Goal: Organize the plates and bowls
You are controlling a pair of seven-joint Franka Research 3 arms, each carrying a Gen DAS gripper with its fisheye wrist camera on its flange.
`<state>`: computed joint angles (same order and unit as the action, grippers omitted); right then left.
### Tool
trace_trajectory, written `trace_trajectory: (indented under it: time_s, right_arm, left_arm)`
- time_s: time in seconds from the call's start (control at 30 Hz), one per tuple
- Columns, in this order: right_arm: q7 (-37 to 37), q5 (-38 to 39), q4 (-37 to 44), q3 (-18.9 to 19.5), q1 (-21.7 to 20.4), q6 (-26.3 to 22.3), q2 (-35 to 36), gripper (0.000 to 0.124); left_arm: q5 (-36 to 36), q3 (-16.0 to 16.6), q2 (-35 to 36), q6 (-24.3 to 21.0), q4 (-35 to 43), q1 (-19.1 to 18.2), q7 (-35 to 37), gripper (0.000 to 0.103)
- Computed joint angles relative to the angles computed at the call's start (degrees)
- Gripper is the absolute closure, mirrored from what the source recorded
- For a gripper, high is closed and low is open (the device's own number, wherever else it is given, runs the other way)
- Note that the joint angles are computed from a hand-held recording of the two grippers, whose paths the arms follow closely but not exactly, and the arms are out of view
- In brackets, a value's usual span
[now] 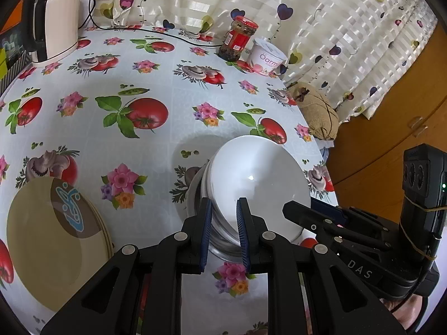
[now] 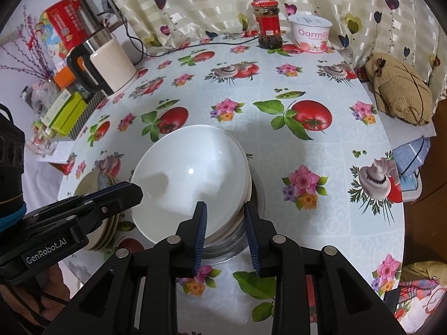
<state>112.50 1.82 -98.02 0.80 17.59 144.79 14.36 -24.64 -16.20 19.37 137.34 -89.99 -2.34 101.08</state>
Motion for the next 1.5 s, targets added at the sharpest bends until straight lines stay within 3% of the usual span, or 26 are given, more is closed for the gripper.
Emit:
trace_trajectory:
  time_s: [0.3, 0.97, 1.5]
  right_arm:
    - [-1.9, 0.8, 0.2, 0.1, -0.3, -0.1, 0.3, 0.09]
    - [0.6, -0.4, -7.8, -0.2, -2.2, 7.7, -6.2, 0.09]
    - [-1.1, 1.4, -9.6, 0.5, -2.5, 8.6, -7.3, 0.09]
  left_arm:
    - [-0.7, -0.1, -0.5, 0.8, -0.3, 0.3, 0.8, 0.084]
    - [-7.7, 0.4, -3.0, 3.4, -3.6, 2.5, 6.1, 0.084]
    - [-9.0, 1.1, -4.1, 3.5, -6.0, 2.4, 7.4, 0.084]
